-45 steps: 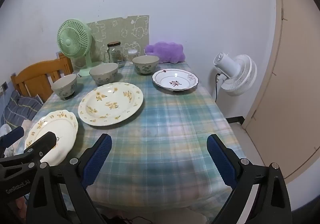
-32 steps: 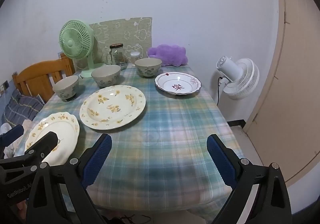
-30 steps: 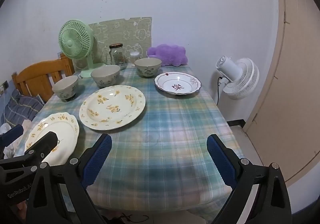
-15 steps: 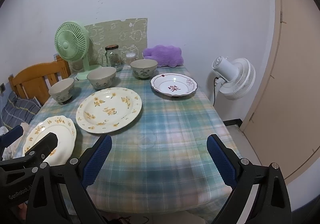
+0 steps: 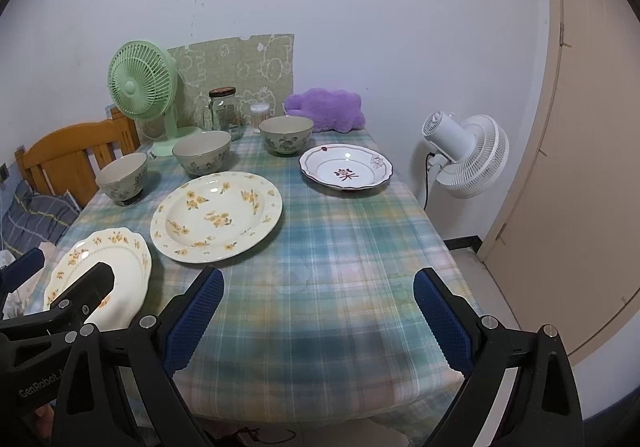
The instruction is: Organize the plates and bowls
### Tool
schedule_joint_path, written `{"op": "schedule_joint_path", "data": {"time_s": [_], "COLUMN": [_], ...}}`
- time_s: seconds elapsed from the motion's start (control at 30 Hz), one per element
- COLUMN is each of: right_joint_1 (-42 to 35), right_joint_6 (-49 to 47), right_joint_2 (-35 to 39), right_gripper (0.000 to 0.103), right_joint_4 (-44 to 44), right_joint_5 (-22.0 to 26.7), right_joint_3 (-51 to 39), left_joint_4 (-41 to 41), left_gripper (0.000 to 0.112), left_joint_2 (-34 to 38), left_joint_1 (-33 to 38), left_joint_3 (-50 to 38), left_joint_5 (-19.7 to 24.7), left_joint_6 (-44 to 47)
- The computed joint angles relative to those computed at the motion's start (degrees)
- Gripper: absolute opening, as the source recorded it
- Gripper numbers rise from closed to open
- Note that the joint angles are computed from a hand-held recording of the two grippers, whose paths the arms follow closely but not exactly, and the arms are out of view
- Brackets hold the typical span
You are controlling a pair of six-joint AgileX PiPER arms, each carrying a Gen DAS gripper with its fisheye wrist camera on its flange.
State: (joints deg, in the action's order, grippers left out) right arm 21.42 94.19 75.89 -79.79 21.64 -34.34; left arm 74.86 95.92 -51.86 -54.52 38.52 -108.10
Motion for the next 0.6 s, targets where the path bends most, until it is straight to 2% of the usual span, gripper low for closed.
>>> {"op": "schedule_joint_path", "data": {"time_s": [0.2,0.6], "right_joint_1": [1.44,1.3], "right_joint_6": [-1.9,-2.01], "right_joint_2": [-0.08,-0.2], "right_gripper": [0.097,0.097], "right_joint_4": [2.15,2.23], "right_joint_5": [1.59,1.46], "right_joint_3": [-0.22,-0.12], "left_joint_4": [0.89,1.09], "left_gripper": [0.103,0.103], "left_joint_2": [-0.44,-1.34], "left_joint_1": [-0.18,-0.62], "left_joint_3": [1.0,2.21], "left_joint_5": [0.11,0.94], "left_joint_6": [-1.35,-1.43]}}
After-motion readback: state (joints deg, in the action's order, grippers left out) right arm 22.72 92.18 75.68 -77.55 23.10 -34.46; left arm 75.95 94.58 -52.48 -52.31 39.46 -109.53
